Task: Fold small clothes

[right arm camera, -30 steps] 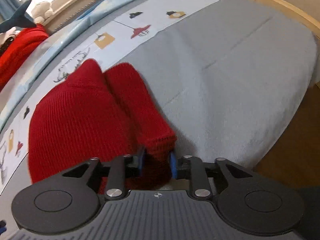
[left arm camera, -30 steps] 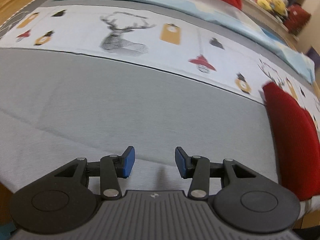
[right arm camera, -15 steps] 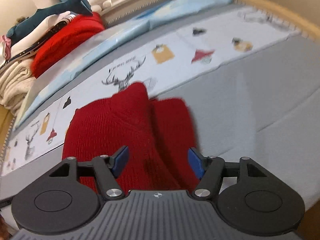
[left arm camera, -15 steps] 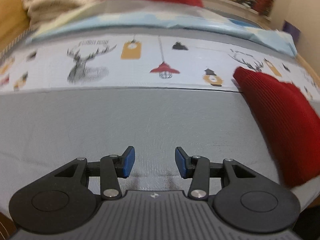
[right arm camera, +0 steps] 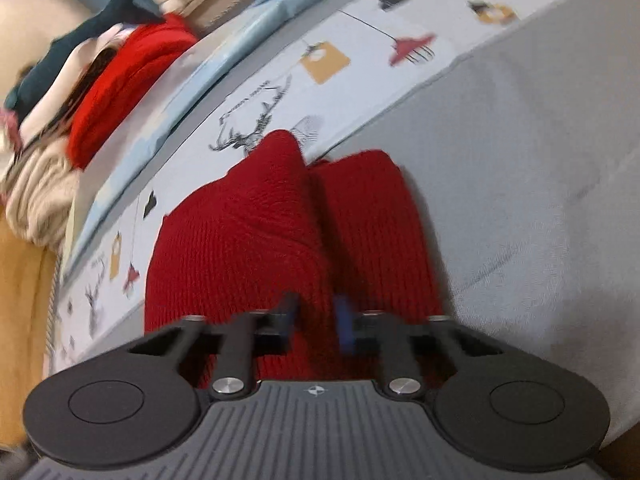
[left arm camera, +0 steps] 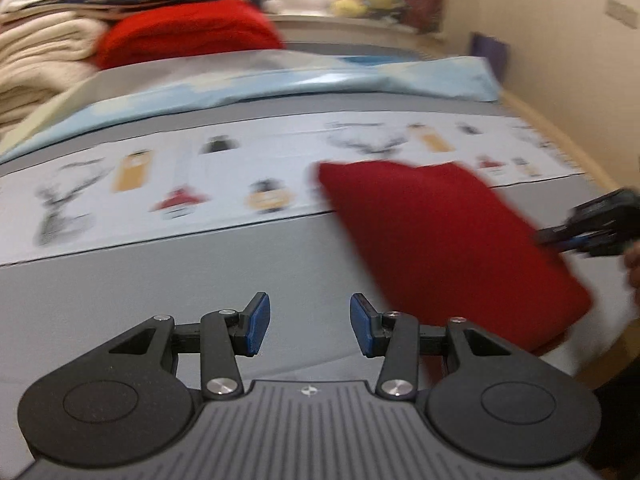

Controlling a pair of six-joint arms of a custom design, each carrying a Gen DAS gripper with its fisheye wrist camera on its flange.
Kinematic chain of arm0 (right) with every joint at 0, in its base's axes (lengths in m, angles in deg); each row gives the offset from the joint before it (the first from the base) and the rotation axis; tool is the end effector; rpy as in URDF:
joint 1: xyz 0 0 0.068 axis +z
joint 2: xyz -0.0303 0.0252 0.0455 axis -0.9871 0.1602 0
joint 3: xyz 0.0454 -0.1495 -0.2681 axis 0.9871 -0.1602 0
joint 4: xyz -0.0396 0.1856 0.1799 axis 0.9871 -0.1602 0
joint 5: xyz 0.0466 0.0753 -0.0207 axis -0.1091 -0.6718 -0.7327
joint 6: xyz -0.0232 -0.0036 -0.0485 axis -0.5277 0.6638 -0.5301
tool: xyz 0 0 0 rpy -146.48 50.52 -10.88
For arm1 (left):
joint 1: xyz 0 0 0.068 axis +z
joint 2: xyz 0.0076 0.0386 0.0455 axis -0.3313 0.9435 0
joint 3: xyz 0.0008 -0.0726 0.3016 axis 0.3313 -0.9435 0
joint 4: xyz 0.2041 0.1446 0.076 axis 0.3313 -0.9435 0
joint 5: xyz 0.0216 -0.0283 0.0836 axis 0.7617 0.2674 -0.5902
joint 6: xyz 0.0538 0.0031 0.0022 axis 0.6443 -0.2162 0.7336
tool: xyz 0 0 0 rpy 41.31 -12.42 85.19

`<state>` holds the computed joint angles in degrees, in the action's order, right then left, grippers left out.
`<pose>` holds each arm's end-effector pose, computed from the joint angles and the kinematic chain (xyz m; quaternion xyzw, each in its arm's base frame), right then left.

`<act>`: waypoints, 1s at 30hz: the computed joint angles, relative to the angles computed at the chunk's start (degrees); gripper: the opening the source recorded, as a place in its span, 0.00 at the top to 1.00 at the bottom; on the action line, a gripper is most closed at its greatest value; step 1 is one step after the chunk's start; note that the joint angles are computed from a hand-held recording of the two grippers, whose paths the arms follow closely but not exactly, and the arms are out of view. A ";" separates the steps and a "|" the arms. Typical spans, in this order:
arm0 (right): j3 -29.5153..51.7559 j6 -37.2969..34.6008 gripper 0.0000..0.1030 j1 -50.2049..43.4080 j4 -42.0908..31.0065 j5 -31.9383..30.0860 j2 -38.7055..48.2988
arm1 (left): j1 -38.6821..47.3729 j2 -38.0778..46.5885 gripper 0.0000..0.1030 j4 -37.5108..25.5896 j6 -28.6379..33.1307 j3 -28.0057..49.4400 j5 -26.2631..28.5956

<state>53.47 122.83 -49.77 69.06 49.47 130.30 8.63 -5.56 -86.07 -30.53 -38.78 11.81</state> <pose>0.1669 0.0928 0.1784 0.3281 0.8789 0.1986 0.2837 0.2333 0.1000 0.2499 0.2283 0.9020 -0.1163 0.3476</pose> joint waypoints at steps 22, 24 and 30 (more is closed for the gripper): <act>-3.43 -6.22 0.50 0.12 -9.63 0.92 -19.47 | -22.27 2.78 0.49 12.70 -12.52 -17.31 -14.10; -4.09 -7.90 0.52 -1.93 -4.37 -5.07 -14.38 | -21.78 0.86 0.49 13.08 -13.08 -18.89 -13.32; -3.38 -12.65 0.82 -4.93 -1.75 -11.62 -5.40 | -18.48 2.78 0.41 10.68 -14.54 -17.11 -10.61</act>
